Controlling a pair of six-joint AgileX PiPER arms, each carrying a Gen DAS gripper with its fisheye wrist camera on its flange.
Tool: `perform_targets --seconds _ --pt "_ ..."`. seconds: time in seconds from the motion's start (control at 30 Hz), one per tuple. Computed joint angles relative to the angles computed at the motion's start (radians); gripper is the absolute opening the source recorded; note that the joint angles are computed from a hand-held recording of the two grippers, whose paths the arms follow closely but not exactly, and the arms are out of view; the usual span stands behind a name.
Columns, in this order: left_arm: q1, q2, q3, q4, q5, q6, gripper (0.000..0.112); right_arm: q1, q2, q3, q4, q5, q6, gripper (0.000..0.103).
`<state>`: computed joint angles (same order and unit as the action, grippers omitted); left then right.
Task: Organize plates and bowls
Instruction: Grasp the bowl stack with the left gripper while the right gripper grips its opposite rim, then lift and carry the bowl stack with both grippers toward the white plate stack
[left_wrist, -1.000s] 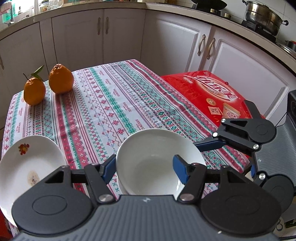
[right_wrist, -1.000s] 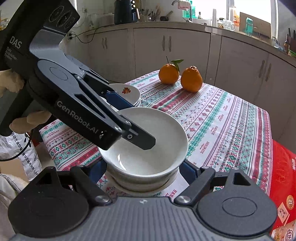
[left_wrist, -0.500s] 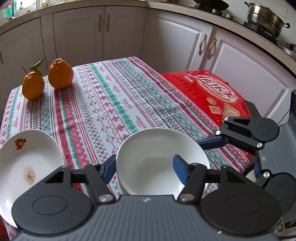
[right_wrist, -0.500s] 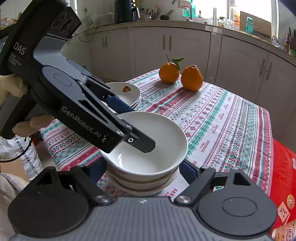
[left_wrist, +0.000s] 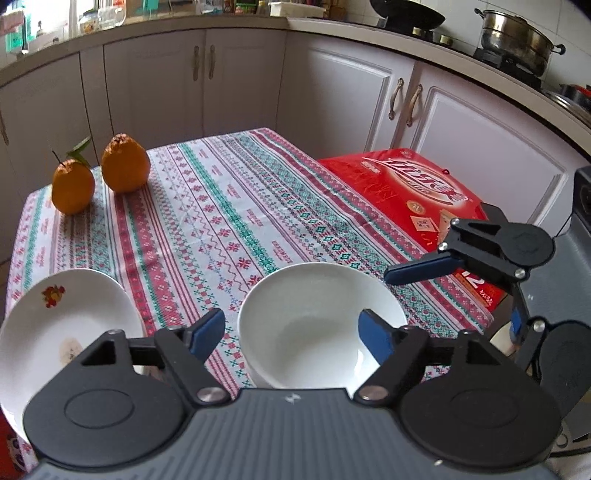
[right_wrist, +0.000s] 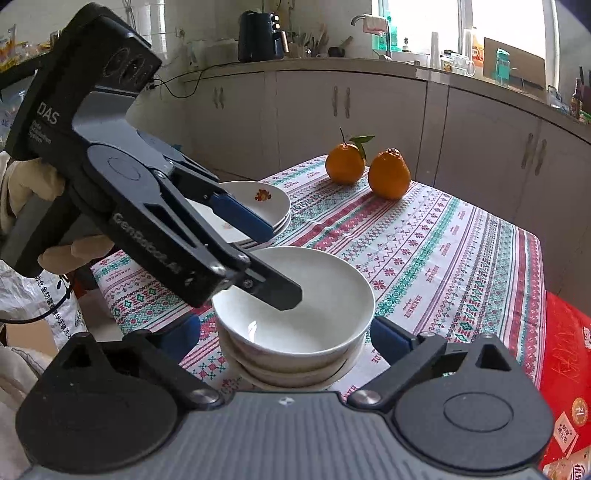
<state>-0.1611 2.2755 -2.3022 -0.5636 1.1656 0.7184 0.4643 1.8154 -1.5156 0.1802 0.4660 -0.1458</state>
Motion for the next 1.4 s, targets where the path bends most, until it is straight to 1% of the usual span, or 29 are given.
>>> perform_targets --seconds 0.07,0.13,0.2,0.27,0.37,0.47,0.57,0.67,0.73,0.77,0.83,1.0,1.07,1.23,1.3,1.4 --pt "0.009 -0.024 0.037 -0.012 -0.018 0.023 0.080 0.002 -0.009 0.008 -0.005 -0.006 0.004 0.101" --pt "0.013 -0.055 0.085 -0.005 -0.048 0.043 0.088 0.006 -0.015 0.013 -0.032 -0.007 0.020 0.103" --pt "0.023 -0.104 0.169 -0.018 -0.103 0.099 0.090 0.009 -0.022 0.022 -0.070 -0.002 0.042 0.103" --pt "0.031 -0.142 0.230 -0.018 -0.132 0.148 0.093 0.009 -0.035 0.037 -0.098 0.002 0.061 0.103" --pt "0.055 -0.206 0.350 -0.057 -0.180 0.270 0.095 0.008 -0.050 0.060 -0.139 0.008 0.089 0.103" --pt "0.080 -0.227 0.395 -0.084 -0.135 0.344 0.098 0.009 -0.053 0.076 -0.160 0.022 0.107 0.103" --pt "0.088 -0.248 0.454 -0.085 -0.120 0.396 0.098 0.017 -0.044 0.080 -0.168 0.031 0.117 0.103" --pt "0.080 -0.269 0.539 -0.096 -0.175 0.467 0.098 0.022 -0.025 0.073 -0.153 0.043 0.092 0.103" --pt "0.073 -0.256 0.561 -0.105 -0.201 0.511 0.098 0.022 -0.009 0.063 -0.137 0.052 0.063 0.103" --pt "0.070 -0.248 0.568 -0.107 -0.212 0.515 0.098 0.023 0.000 0.053 -0.138 0.060 0.059 0.103" --pt "0.063 -0.214 0.540 -0.094 -0.194 0.505 0.098 0.026 0.013 0.036 -0.146 0.075 0.061 0.103" --pt "0.046 -0.159 0.497 -0.079 -0.194 0.478 0.098 0.020 0.054 -0.011 -0.145 0.109 0.039 0.103" --pt "0.042 -0.129 0.451 -0.069 -0.166 0.475 0.098 0.012 0.075 -0.033 -0.138 0.125 0.020 0.103" --pt "0.027 -0.087 0.387 -0.047 -0.132 0.516 0.098 -0.017 0.123 -0.087 -0.096 0.168 -0.073 0.103" --pt "0.030 -0.075 0.375 -0.063 -0.122 0.554 0.098 -0.032 0.141 -0.111 -0.066 0.186 -0.126 0.103" --pt "0.028 -0.035 0.312 -0.050 -0.073 0.560 0.098 -0.049 0.165 -0.143 -0.035 0.204 -0.197 0.103"
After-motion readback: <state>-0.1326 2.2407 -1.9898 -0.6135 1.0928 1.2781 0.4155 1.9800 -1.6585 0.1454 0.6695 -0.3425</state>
